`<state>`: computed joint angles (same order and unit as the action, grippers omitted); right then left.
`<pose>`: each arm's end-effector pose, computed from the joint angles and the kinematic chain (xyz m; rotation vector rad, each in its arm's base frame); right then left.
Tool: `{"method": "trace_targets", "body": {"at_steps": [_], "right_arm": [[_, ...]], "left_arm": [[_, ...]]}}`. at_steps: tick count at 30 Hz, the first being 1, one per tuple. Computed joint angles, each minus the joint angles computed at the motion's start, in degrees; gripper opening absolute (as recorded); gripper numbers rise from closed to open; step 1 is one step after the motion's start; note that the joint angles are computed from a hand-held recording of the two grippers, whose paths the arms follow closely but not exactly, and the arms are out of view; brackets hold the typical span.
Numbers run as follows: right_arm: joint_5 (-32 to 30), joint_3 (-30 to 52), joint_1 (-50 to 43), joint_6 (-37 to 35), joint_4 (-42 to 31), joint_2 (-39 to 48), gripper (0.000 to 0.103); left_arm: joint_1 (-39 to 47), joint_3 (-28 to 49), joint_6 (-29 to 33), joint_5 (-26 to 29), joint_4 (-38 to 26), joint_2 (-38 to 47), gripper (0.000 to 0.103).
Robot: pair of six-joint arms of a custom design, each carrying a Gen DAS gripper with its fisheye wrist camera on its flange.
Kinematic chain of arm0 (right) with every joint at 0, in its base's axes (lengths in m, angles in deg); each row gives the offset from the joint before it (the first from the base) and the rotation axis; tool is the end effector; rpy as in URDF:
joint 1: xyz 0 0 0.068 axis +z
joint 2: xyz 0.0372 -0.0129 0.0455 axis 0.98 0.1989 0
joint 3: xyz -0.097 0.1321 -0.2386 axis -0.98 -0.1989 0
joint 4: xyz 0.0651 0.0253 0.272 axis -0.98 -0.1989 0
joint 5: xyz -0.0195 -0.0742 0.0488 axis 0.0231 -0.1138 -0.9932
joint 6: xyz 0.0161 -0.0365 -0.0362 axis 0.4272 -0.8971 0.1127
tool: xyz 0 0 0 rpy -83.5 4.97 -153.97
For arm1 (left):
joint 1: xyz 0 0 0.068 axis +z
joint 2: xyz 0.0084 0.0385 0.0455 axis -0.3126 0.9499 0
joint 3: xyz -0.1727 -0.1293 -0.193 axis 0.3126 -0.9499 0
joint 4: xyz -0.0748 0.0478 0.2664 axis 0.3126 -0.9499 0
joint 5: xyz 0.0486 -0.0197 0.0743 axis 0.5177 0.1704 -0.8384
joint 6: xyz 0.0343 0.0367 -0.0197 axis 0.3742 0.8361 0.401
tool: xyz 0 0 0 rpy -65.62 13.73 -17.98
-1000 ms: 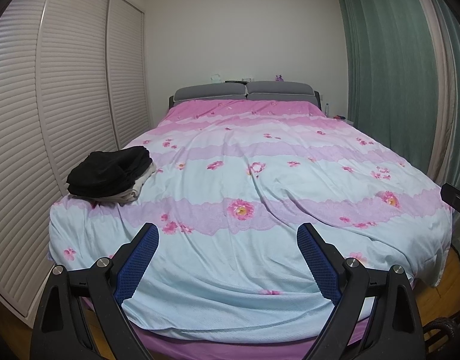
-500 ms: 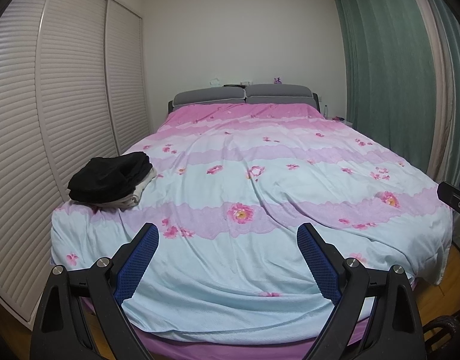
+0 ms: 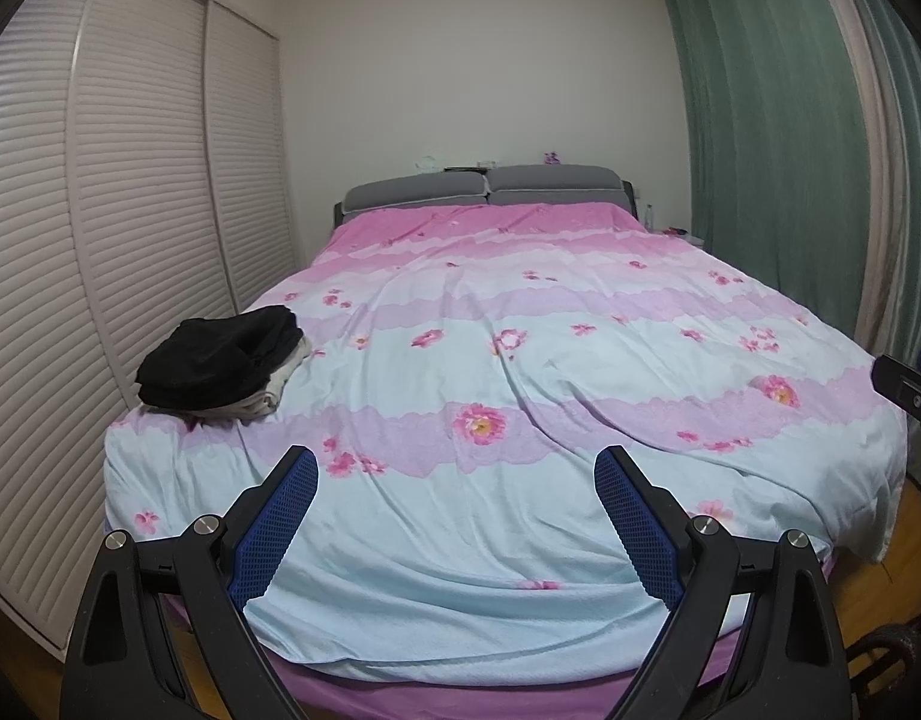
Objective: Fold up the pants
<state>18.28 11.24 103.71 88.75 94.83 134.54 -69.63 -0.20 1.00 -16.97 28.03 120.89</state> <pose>0.2634 0.1209 0.2068 -0.2873 1.9392 0.2771 0.1877 -0.1860 0.2188 -0.2879 2.0183 0.3110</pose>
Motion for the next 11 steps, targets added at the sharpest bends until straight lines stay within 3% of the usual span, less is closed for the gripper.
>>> {"method": "trace_targets", "body": {"at_steps": [5, 8, 11], "right_arm": [[0.1, -0.1, 0.3, 0.1, -0.1, 0.0, 0.093], [-0.1, 0.0, 0.3, 0.2, 0.2, 0.5, 0.093], [-0.1, 0.3, 0.5, 0.5, 0.5, 1.5, 0.093]], "left_arm": [[-0.7, 0.3, 0.0, -1.6, -0.2, 0.8, 0.095], [-1.1, 0.8, -0.7, -2.9, -1.0, 1.7, 0.100], [-0.1, 0.3, 0.5, -1.5, 0.3, 1.4, 0.101]]}}
